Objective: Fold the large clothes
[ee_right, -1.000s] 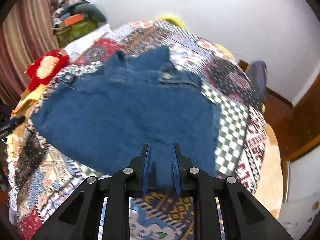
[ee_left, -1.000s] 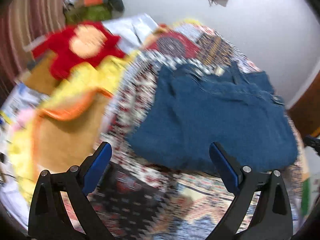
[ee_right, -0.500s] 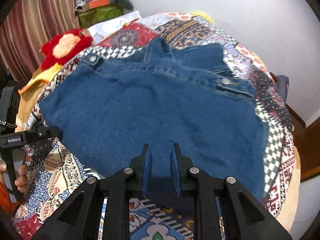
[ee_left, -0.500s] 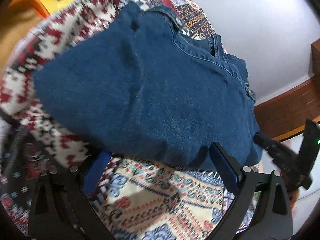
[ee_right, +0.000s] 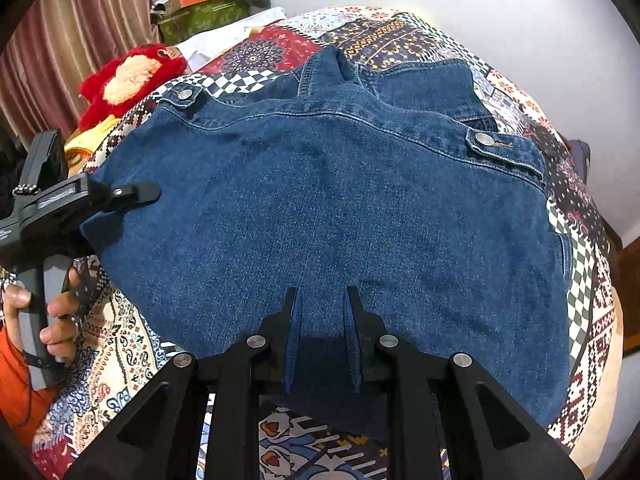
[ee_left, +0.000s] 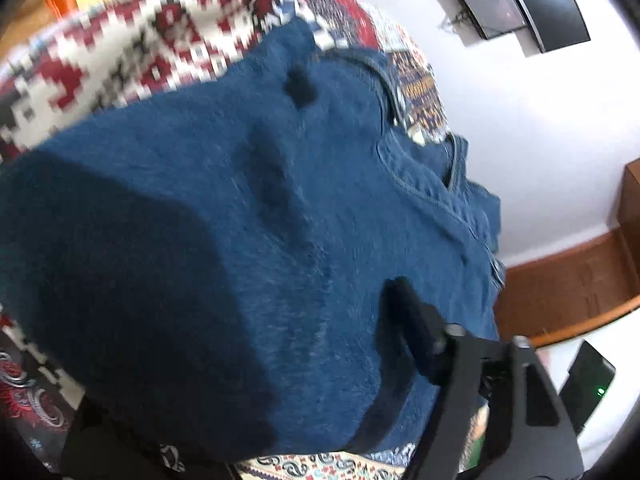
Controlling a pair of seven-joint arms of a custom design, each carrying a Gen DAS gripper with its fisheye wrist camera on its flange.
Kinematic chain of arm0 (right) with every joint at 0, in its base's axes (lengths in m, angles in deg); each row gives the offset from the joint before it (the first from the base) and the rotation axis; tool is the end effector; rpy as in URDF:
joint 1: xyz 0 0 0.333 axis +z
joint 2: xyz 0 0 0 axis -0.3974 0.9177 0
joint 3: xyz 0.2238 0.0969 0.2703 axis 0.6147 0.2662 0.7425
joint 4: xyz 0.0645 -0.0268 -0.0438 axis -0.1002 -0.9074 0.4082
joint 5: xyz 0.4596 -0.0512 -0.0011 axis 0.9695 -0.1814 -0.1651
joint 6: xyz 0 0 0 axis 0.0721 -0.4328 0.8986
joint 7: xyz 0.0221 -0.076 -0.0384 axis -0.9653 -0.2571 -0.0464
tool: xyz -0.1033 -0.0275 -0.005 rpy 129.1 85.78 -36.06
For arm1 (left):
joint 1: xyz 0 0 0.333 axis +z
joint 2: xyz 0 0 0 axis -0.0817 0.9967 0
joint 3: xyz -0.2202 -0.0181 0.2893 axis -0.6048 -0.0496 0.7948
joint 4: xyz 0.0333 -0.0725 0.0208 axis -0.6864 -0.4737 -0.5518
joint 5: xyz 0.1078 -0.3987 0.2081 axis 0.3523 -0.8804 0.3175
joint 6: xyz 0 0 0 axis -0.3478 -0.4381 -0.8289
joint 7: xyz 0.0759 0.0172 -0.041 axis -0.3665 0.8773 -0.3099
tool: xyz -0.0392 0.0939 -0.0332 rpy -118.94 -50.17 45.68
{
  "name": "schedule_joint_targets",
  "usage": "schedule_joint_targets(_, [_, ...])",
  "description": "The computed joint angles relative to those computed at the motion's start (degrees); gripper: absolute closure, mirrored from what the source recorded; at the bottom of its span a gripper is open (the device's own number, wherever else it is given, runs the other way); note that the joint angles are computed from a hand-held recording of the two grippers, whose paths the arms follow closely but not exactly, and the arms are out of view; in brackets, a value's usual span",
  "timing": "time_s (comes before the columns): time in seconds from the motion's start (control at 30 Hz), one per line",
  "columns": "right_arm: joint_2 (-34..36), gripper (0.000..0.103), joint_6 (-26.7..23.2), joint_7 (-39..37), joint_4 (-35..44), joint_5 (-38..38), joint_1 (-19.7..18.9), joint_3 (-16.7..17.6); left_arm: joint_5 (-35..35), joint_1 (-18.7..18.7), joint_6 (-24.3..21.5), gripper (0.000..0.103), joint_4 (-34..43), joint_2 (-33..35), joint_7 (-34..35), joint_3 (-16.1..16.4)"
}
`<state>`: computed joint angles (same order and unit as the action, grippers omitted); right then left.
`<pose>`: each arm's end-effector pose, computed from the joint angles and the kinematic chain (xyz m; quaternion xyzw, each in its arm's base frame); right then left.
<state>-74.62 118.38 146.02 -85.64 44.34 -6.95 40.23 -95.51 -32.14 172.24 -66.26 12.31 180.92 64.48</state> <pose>0.4183 0.1453 0.4920 -0.8020 0.5437 -0.1460 0.1996 0.4235 -0.1535 0.4427 0.7812 -0.4523 0.4256 0.0633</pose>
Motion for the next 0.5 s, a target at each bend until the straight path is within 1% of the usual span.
schedule_joint_targets(0.03, [-0.18,0.086,-0.58,0.01,0.12,0.5,0.2,-0.26,3.98,2.35,0.67,0.048,-0.37,-0.31,-4.23,-2.54])
schedule_joint_targets(0.07, [-0.48,0.086,-1.31,-0.15,0.29,1.18,0.5,-0.67,10.22,5.83,1.17,0.06,-1.18,-1.28,-9.9,-5.94])
schedule_joint_targets(0.1, [-0.74,0.086,-1.89,-0.32,0.41,1.8,0.74,-0.96,17.12,10.51,0.9,0.066,-1.85,-2.72,-15.59,-10.27])
schedule_joint_targets(0.17, [-1.59,0.086,-3.1,-0.51,0.64,2.81,1.01,-1.27,27.41,18.45,0.22,0.07,-1.46,-4.49,-23.19,-17.91])
schedule_joint_targets(0.2, [-1.95,0.086,-3.41,-0.56,0.76,3.08,1.04,-1.23,31.39,21.6,-0.15,0.071,-0.85,-5.3,-25.77,-20.96])
schedule_joint_targets(0.23, [-2.5,0.086,-3.47,-0.58,0.78,3.27,1.08,-1.13,34.71,24.01,-0.69,0.072,-0.38,-6.71,-27.6,-23.21])
schedule_joint_targets(0.33, [-4.23,0.087,-1.96,-1.15,0.73,4.47,2.1,-1.16,39.74,25.86,-0.31,0.073,-0.48,-10.6,-29.78,-24.83])
schedule_joint_targets(0.37, [-4.47,0.087,-1.74,-1.9,1.07,5.62,3.18,-1.71,41.57,27.04,-0.52,0.073,-1.14,-13.39,-30.9,-25.81])
schedule_joint_targets(0.43, [-4.15,0.087,-1.43,-3.44,1.95,8.24,5.29,-2.74,44.88,29.63,-0.51,0.074,-1.16,-16.73,-33.31,-28.12])
schedule_joint_targets(0.47, [-3.53,0.086,-1.16,-4.15,2.54,9.85,6.45,-3.16,46.17,30.25,-0.39,0.074,-1.13,-17.59,-33.99,-28.59])
schedule_joint_targets(0.5, [-2.81,0.086,-0.99,-4.57,3.04,10.8,6.98,-3.16,47.95,31.62,-0.58,0.074,-0.98,-19.04,-34.85,-29.74])
